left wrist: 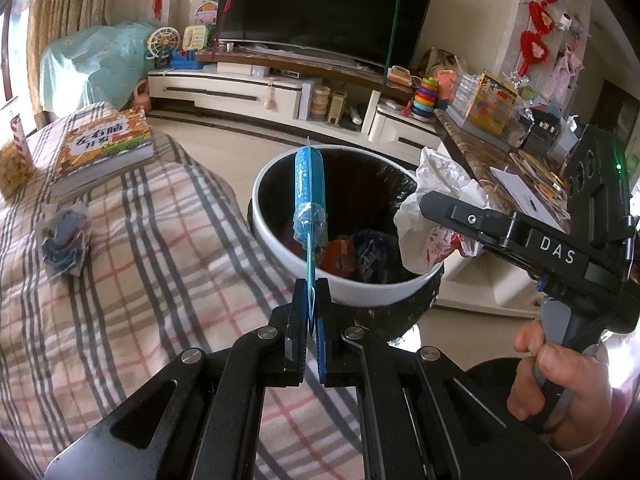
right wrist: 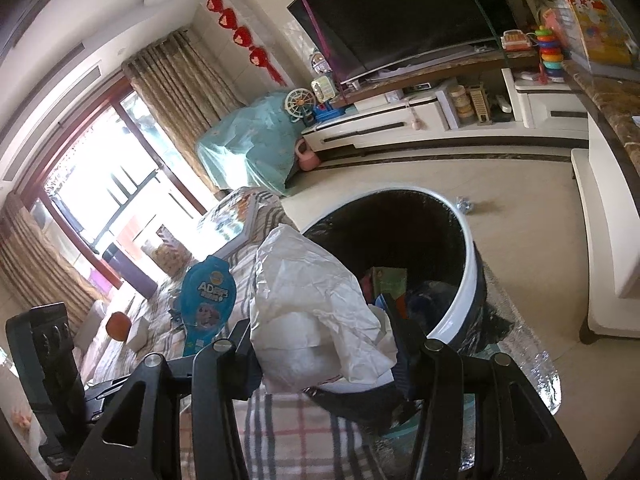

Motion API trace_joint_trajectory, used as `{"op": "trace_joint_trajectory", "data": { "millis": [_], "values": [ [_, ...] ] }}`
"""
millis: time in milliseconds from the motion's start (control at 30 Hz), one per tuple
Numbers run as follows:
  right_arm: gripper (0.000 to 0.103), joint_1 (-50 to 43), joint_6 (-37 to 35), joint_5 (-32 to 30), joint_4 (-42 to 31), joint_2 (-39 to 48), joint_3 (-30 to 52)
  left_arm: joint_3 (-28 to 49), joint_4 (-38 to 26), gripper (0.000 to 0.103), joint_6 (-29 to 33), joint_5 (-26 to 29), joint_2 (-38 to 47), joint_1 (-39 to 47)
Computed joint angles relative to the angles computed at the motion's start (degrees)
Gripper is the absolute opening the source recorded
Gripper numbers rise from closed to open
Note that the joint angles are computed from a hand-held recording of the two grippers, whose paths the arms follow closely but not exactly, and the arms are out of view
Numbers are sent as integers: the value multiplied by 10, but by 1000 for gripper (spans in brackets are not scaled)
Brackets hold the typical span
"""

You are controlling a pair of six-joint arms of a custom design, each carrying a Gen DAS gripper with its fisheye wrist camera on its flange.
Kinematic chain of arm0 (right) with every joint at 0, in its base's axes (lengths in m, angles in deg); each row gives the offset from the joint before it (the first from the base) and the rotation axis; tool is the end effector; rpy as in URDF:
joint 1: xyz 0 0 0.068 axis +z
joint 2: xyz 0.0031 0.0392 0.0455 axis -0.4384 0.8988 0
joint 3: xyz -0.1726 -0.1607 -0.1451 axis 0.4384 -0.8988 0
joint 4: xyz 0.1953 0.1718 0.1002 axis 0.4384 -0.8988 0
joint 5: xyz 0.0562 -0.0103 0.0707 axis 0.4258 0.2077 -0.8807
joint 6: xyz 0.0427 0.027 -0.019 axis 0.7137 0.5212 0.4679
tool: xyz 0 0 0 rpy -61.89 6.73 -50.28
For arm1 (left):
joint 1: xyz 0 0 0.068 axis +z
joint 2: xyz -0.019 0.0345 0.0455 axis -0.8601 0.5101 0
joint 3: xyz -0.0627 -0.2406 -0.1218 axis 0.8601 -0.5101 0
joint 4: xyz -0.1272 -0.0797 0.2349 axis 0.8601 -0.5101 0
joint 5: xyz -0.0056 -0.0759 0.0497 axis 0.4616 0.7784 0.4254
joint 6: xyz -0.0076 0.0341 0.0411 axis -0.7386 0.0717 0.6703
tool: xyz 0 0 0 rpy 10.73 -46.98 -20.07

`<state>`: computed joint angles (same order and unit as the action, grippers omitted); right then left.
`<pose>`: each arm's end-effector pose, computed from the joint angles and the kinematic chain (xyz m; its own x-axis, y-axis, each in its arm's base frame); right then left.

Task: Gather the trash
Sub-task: 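Carry the toothbrush and white bag over the bin with both tools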

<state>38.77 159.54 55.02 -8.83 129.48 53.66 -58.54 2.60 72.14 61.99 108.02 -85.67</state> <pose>0.1360 0.2285 0.0790 -0.5029 0.5444 -0.6714 0.2873 0.8378 0.4642 0.2037 -0.1143 0.1001 -0.5906 0.4253 -0.6858 0.6977 0.6961 -0.1692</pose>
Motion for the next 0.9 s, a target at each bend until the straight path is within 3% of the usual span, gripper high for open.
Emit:
{"op": "trace_joint_trajectory", "data": {
  "millis": [900],
  "values": [
    [52,-82,-69,-68,22,-18,-20,86,-10,3,-19,-21,88,-48]
  ]
}}
